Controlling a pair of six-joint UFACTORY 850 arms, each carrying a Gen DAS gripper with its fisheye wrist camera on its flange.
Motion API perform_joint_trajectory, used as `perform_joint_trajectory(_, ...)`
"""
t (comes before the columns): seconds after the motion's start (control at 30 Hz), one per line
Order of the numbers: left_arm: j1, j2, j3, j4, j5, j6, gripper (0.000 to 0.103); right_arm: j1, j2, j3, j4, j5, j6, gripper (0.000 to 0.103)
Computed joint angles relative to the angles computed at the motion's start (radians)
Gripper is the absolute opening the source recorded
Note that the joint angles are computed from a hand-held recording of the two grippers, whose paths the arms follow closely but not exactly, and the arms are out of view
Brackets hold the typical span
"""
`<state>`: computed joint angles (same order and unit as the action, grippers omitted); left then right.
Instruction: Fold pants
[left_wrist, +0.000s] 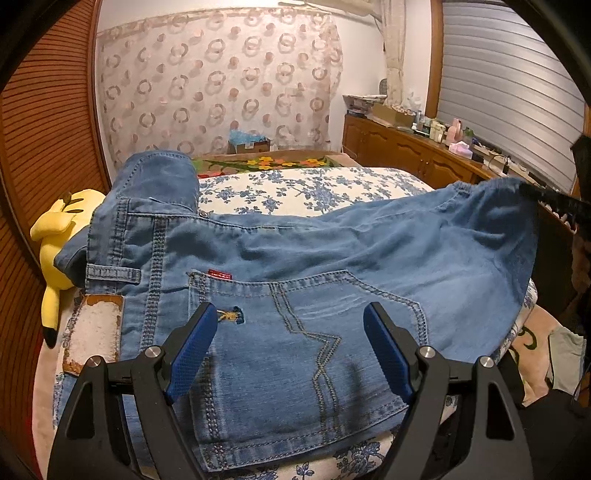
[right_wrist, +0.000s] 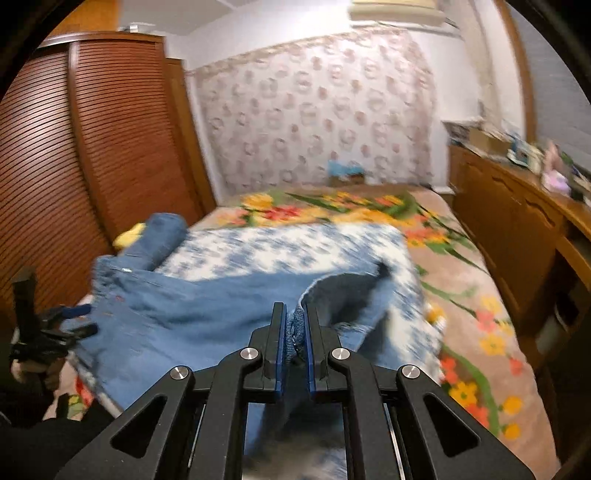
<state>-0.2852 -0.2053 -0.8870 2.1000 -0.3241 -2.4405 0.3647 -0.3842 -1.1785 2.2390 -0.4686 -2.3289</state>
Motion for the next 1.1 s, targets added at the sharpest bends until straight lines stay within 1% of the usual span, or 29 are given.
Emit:
perform_joint_trajectory(0.13,0.002,0.013,0.015,0.011,-0.01,-0.023,0.082,0.053,0.001,-0.036,-0.106,-0.043,0.048,0.009)
perform_joint_trajectory(0.37,0.015,0.039,0.048,0.034,-0.018,-0.071,0.082,0.157,-0.045,-0.141,-0.369,-0.104,0.226,0.009)
perform_joint_trajectory(0.43,0.018,0.043,0.053,0.044,-0.017,-0.084,0.082,0.183,-0.065,-0.172,-0.413,-0.073,0.256,0.009)
perform_joint_trajectory(0.47,0.018,0.045,0.056,0.043,-0.018,-0.085,0.082,0.191,-0.075,-0.187,-0.439,-0.053,0.275,0.015)
perform_joint_trajectory(0.53,0.02,0.046,0.058,0.044,-0.017,-0.087,0.082,0.204,-0.093,-0.212,-0.471,-0.009,0.3,0.021)
perform_joint_trajectory(0.57,0.02,0.047,0.059,0.049,-0.016,-0.093,0.082,0.204,-0.11,-0.244,-0.514,0.001,0.346,0.024)
perform_joint_trajectory(0.63,0.021,0.046,0.058,0.056,-0.016,-0.101,0.082,0.196,-0.118,-0.26,-0.531,0.013,0.373,0.029)
perform_joint_trajectory(0.7,0.021,0.044,0.055,0.068,-0.011,-0.112,0.082,0.183,-0.105,-0.248,-0.5,0.019,0.357,0.036)
perform_joint_trajectory(0.73,0.02,0.04,0.051,0.073,-0.008,-0.114,0.082,0.189,-0.078,-0.215,-0.455,0.035,0.32,0.039)
perform_joint_trajectory(0.77,0.02,0.037,0.047,0.076,-0.005,-0.115,0.082,0.185,-0.078,-0.214,-0.434,0.051,0.302,0.041)
perform_joint_trajectory(0.83,0.016,0.026,0.033,0.08,0.001,-0.11,0.082,0.187,-0.074,-0.201,-0.395,0.084,0.27,0.043)
perform_joint_trajectory(0.9,0.011,0.016,0.021,0.09,0.006,-0.111,0.082,0.181,-0.085,-0.206,-0.394,0.12,0.274,0.045)
perform_joint_trajectory(1.03,0.004,-0.002,-0.005,0.118,0.023,-0.126,0.082,0.18,-0.131,-0.243,-0.471,0.173,0.38,0.045)
perform_joint_trajectory(1.1,0.002,-0.008,-0.015,0.131,0.034,-0.132,0.082,0.183,-0.161,-0.272,-0.571,0.181,0.498,0.045)
